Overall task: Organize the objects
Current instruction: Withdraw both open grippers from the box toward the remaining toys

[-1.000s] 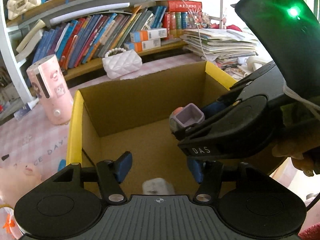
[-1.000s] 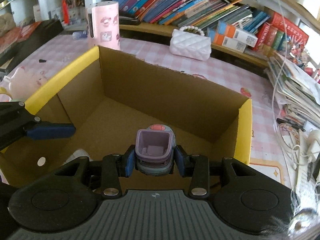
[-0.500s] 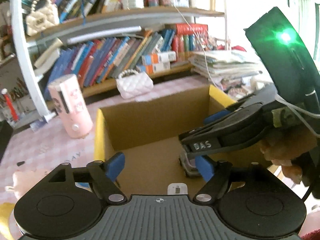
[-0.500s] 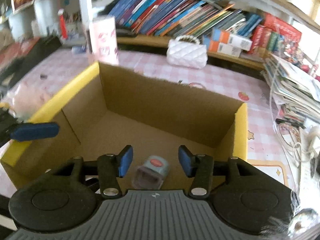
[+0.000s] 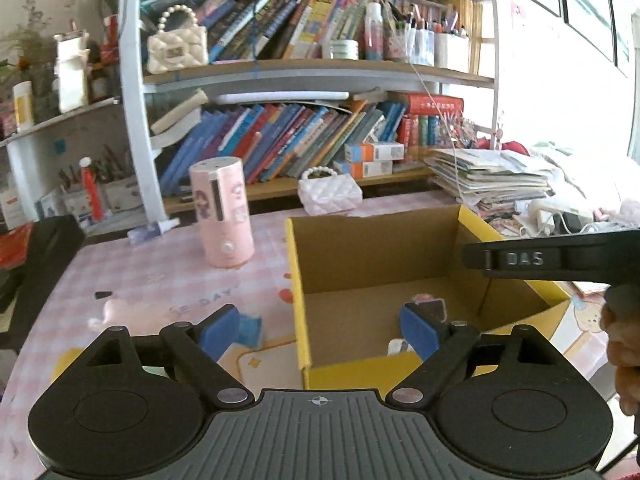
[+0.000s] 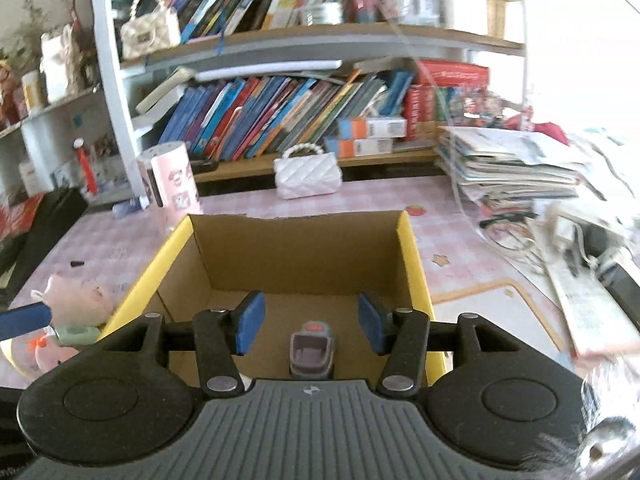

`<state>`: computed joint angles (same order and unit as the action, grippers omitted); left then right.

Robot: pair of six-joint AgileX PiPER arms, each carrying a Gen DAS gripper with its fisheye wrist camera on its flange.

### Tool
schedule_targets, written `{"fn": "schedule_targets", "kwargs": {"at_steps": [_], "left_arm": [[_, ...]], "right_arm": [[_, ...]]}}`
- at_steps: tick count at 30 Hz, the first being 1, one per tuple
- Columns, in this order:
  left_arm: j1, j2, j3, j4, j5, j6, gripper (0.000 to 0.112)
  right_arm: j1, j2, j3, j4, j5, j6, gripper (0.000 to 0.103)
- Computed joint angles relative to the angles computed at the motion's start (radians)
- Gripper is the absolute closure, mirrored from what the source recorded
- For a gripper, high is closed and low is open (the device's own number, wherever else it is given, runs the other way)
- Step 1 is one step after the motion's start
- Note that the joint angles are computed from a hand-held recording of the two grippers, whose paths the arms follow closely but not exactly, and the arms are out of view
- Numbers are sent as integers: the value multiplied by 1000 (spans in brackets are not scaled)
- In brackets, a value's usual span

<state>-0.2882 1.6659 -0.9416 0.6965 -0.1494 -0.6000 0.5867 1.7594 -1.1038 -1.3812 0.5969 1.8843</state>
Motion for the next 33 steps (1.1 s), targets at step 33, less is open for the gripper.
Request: {"fn": "schedule_targets", "kwargs": {"at_steps": [33], "left_arm": [[482,-188,327,1040,-247,-739,18]], "right_arm": [[533,229,-184,497,450,61,27]]}}
